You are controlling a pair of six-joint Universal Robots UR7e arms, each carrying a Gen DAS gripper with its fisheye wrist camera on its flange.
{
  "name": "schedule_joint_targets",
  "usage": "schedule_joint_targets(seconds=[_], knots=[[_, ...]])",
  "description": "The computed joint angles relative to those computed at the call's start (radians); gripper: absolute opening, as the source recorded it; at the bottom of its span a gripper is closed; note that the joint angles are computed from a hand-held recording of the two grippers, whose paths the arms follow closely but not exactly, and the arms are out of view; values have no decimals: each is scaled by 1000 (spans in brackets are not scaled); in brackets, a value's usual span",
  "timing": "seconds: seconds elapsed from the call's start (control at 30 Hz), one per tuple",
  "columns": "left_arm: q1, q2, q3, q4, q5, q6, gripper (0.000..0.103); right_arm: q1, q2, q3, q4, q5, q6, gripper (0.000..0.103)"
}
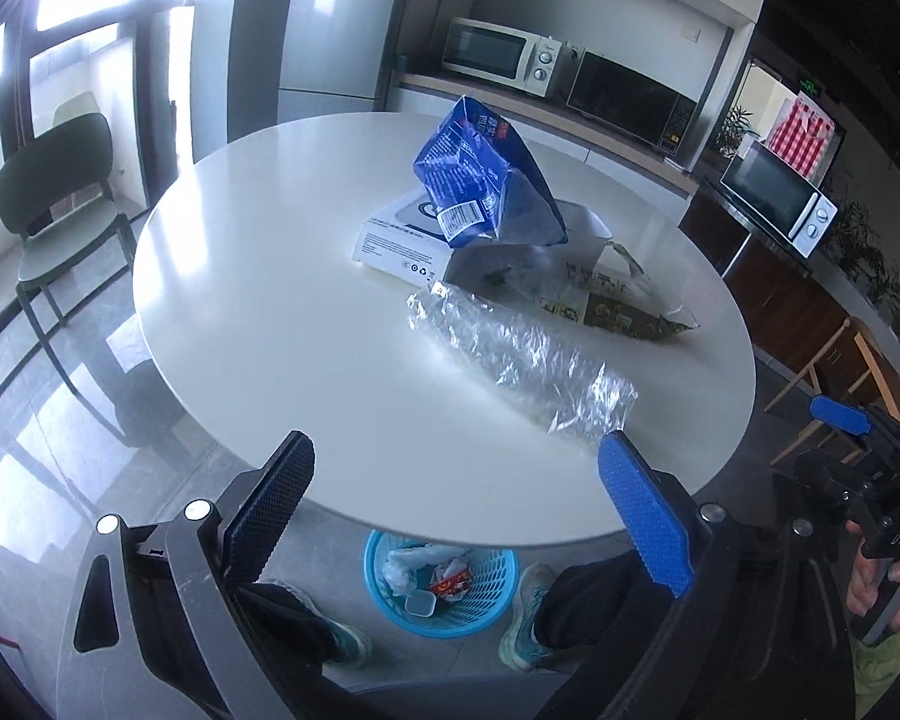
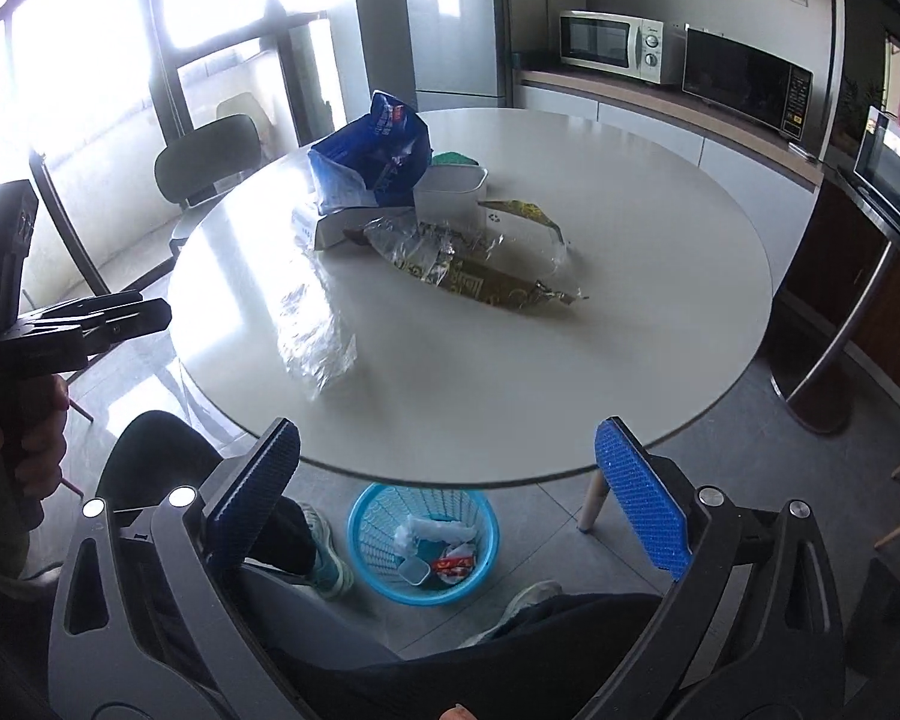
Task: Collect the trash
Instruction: 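Raise both tools back toward the table, then grasp the clear plastic wrap with left tool while right tool grasps the gold wrapper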
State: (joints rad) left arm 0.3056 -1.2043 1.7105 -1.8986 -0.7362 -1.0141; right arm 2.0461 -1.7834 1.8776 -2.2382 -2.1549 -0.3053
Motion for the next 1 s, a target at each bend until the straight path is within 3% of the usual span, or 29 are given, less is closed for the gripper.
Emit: schedule_joint_targets(seconds=[0.2,0.43,0.6,1.0], knots=[[55,44,-40,-62,-45,12,94,-59,76,-74,0,29,-67,94],[93,92,-93,-25,-24,-2,94,-107,148,-141,3,53,-141,93],[114,127,-137,5,-30,0,94,-142,202,-201,-4,74,-162,92],[157,192,-211,17,-104,14,94,-202,310,-311,67,90,-144,76]])
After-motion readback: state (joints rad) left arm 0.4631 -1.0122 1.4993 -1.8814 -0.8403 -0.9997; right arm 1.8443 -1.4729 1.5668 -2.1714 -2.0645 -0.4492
